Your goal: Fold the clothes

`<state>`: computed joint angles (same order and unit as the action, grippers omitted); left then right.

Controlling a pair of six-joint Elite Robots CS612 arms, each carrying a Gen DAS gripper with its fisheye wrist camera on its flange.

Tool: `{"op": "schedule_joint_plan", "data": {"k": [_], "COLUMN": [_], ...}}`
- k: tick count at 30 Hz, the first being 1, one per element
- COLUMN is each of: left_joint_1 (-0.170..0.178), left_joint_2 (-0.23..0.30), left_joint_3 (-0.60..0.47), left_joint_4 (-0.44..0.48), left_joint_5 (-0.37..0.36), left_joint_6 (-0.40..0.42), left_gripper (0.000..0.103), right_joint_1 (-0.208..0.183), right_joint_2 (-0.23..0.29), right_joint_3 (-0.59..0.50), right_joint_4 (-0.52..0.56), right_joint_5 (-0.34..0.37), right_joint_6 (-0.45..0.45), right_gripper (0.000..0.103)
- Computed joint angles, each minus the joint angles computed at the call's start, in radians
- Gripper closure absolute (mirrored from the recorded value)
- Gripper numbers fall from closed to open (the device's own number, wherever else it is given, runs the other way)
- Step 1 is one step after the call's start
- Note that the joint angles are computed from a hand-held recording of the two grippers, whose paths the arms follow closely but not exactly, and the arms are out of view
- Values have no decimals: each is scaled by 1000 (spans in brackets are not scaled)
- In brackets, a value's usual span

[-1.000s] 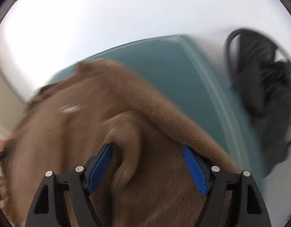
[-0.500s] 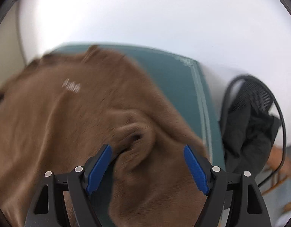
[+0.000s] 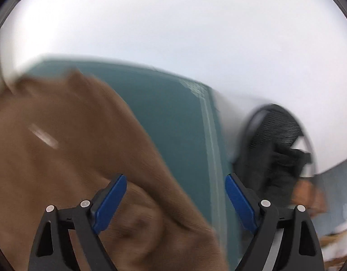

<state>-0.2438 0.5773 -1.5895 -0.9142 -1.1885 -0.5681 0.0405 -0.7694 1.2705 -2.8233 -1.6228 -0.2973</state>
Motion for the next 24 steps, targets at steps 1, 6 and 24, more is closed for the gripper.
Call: {"op": "schedule_joint_plan", "data": {"k": [1, 6, 24], "left_joint_1": [1, 6, 89], "left_joint_2": [-10, -59, -6], "left_joint_3": [16, 139, 85], "left_joint_4": [-19, -87, -225], "left_joint_5": [-8, -5, -227], "left_joint_6": [4, 13, 105], "left_gripper": [15, 15, 13], "right_joint_1": [-2, 55, 147], "right_joint_2": [-6, 65, 534], "right_joint_3": [-8, -160, -953], "right_joint_4": [9, 91, 512], "right_joint_5": [52, 62, -175], "right_joint_6": [16, -28, -24], "right_gripper": [13, 12, 1]}}
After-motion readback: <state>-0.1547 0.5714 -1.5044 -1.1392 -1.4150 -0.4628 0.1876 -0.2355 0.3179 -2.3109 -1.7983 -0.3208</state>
